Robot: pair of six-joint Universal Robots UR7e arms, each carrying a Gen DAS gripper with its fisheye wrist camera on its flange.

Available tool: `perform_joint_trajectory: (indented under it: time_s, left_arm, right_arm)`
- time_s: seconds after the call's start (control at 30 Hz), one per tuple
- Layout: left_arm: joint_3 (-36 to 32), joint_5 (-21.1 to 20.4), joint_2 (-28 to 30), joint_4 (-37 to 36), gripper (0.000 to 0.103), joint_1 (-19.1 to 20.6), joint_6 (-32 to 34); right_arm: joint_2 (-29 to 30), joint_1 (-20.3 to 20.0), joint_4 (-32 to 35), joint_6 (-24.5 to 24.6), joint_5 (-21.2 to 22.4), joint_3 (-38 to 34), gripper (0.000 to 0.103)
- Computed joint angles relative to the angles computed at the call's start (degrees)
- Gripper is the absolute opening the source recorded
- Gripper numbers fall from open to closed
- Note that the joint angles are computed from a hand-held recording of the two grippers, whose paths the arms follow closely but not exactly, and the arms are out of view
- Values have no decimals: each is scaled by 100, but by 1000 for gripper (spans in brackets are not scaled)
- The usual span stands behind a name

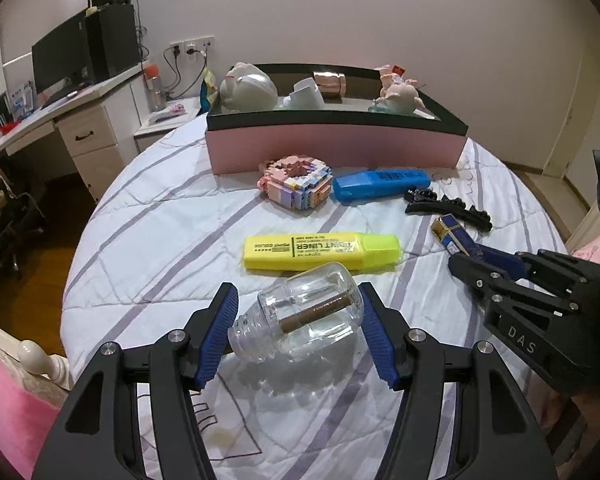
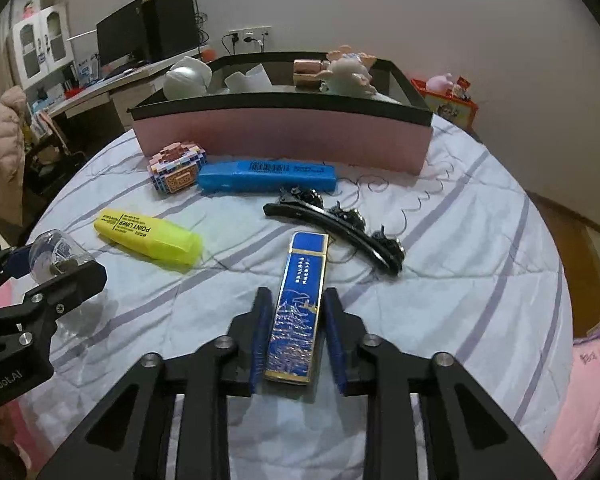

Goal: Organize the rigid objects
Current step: 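Lift the jar with left tool while right tool lifts the pen box over the box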

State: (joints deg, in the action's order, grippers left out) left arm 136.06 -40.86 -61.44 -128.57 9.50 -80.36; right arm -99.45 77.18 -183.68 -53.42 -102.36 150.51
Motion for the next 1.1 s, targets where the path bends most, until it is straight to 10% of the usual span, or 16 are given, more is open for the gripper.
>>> perform_joint_trajectory:
  time_s: [0.43,1.1]
  left_arm:
    - [-370,870,-299,1185,62,-553,-740]
    - [-1580,2012,-373,5096,62,-1448,-3005]
  right_arm:
    - [-2019,-120,997,-105,1795,379,21]
    - [-2459,1437,250,196,1467,253,21]
